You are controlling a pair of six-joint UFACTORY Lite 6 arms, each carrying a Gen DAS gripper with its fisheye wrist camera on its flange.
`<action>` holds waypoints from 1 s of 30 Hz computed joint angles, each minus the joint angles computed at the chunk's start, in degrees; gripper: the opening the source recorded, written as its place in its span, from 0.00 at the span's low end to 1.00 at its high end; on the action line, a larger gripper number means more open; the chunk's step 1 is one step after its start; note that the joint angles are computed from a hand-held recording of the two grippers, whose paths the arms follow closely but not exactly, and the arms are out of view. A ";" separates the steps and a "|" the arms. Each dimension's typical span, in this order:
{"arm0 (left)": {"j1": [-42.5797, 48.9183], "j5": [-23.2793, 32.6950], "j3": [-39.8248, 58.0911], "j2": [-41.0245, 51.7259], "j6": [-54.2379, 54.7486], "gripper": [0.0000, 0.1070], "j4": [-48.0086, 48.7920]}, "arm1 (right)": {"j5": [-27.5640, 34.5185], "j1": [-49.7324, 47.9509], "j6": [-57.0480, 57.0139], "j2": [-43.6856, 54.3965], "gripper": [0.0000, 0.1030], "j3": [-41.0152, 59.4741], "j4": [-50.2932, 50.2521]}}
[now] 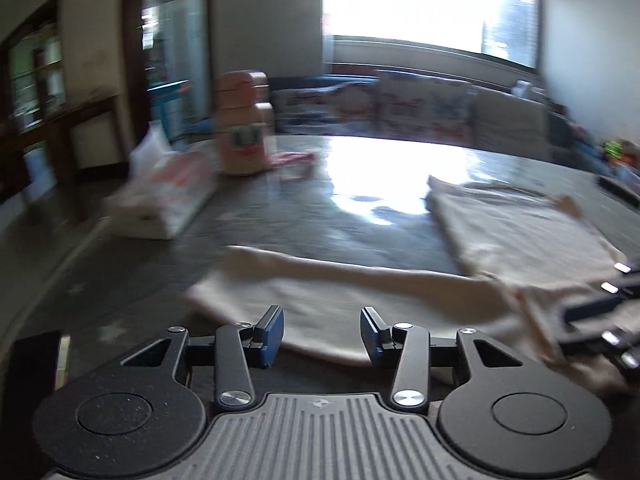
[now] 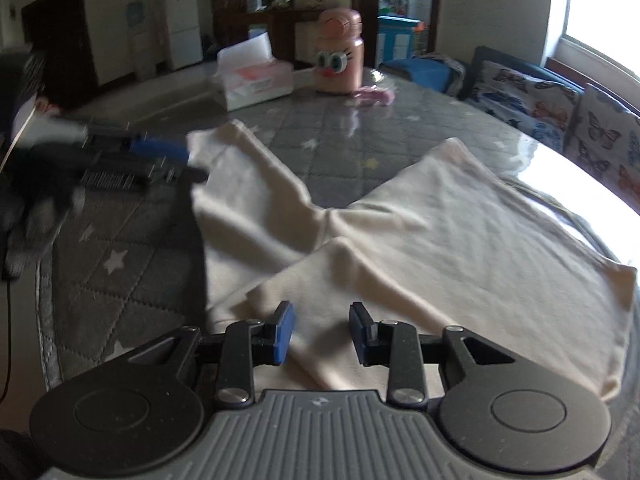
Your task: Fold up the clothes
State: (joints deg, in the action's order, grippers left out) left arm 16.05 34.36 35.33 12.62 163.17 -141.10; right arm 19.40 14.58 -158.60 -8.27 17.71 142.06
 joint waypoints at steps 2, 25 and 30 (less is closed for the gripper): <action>0.26 -1.25 2.61 2.28 1.98 0.45 -4.77 | -0.64 0.81 -1.80 -1.34 0.30 -0.64 1.66; 0.08 -2.96 10.53 5.97 -8.30 0.05 -5.82 | 1.50 -11.29 28.05 -13.42 0.30 -5.47 -30.32; -5.23 0.06 2.47 -7.47 -13.79 0.05 0.99 | 4.10 -18.78 35.03 -17.45 0.30 -7.38 -40.07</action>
State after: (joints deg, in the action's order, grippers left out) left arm 10.82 34.42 37.79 5.15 149.38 -140.11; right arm 23.49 -4.20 -123.57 -25.72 10.34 101.99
